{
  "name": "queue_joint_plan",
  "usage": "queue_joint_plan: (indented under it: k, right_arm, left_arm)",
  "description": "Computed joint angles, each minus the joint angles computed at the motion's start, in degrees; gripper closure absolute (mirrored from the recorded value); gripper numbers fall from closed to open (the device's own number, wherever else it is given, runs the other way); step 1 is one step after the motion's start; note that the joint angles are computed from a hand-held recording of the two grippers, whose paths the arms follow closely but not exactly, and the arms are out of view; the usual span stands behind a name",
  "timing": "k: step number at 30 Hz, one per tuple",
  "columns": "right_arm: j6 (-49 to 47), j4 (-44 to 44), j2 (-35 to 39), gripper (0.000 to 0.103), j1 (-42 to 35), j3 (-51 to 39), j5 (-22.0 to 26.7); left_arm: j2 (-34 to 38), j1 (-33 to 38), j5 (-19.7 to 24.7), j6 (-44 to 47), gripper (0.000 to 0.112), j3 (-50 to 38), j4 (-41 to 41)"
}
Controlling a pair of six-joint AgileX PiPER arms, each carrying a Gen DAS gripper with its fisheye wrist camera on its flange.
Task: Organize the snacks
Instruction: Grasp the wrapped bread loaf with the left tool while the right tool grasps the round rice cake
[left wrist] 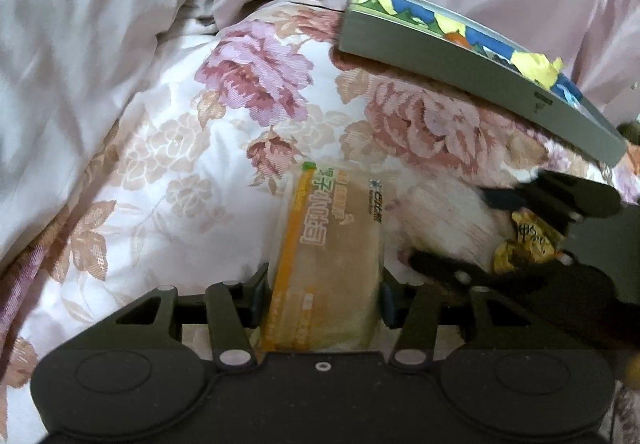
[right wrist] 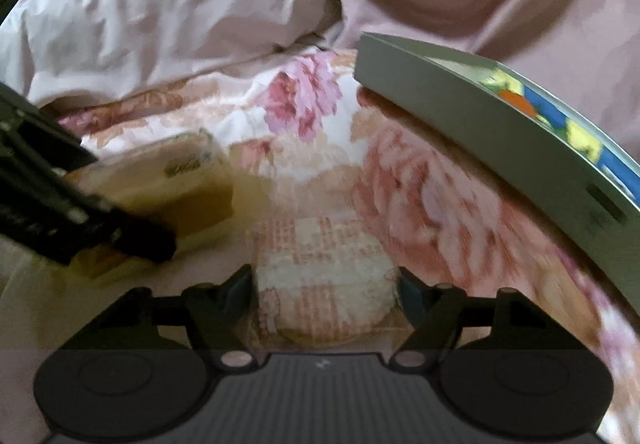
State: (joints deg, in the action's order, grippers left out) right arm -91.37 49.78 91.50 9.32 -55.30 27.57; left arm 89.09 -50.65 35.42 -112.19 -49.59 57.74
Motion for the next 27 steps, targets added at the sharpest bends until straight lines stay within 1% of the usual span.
queue_joint_plan:
  k: [2, 4, 6, 9, 12, 13, 14, 16, 17, 21, 25, 27]
  right_arm:
    - [2.41, -2.09, -3.58, 0.026, -1.23, 3.0, 0.35]
    - [2.68, -2.95, -6.97, 0.026, -1.94, 6.16, -0.02]
    - [0.85, -1.66, -10.45, 0.026, -2.1, 10.05, -2.18]
    - [-0.29, 1.72, -13.55, 0.026, -1.9, 14.11, -5.19]
    - [-4.96, 9.01, -14.17, 0.025, -1.4, 16.54, -7.88]
    - [-6.53, 11.11, -14.03, 0.025, -0.9, 17.1, -8.96]
    - [-8.72, 13.43, -13.82, 0.025, -0.67, 17.59, -9.61]
    - [-11.85, 17.09, -13.44, 0.025, 0.18, 18.25, -10.9]
    - [-12.72, 18.14, -13.6, 0.025, 0.44, 18.57, -11.29]
    - [-15.0, 21.16, -15.58, 0.026, 1.07, 20.43, -12.22]
    - [-21.54, 26.76, -20.49, 0.026, 1.09, 23.98, -12.48]
    - [-22.23, 26.88, -23.57, 0.026, 0.28, 25.52, -11.75]
  left_arm:
    - [0.46, -1.1, 1.52, 0.81, 0.06, -0.97, -0.85]
    - [1.09, -1.9, 2.81, 2.0, 0.059, -1.9, -1.19]
    - [1.63, -1.94, 3.26, 2.08, 0.058, -2.2, -0.44]
    - [2.05, 0.19, 0.31, 1.41, 0.053, -1.58, 1.24]
    - [3.05, 2.66, -3.11, 3.35, 0.048, -1.96, 1.0]
    - [3.55, 3.07, -3.38, 4.58, 0.048, -2.55, 0.3]
    - [4.06, 3.05, -3.0, 5.65, 0.05, -3.28, -0.42]
    - [5.16, 2.14, -0.63, 7.99, 0.058, -4.94, -1.79]
    - [5.48, 1.6, 0.25, 8.23, 0.059, -5.33, -1.58]
    - [5.37, -0.33, 3.31, 8.14, 0.061, -6.24, -2.94]
    - [4.69, -3.54, 7.02, 7.09, 0.062, -7.28, -4.91]
    - [4.43, -5.49, 9.11, 5.84, 0.062, -8.0, -5.31]
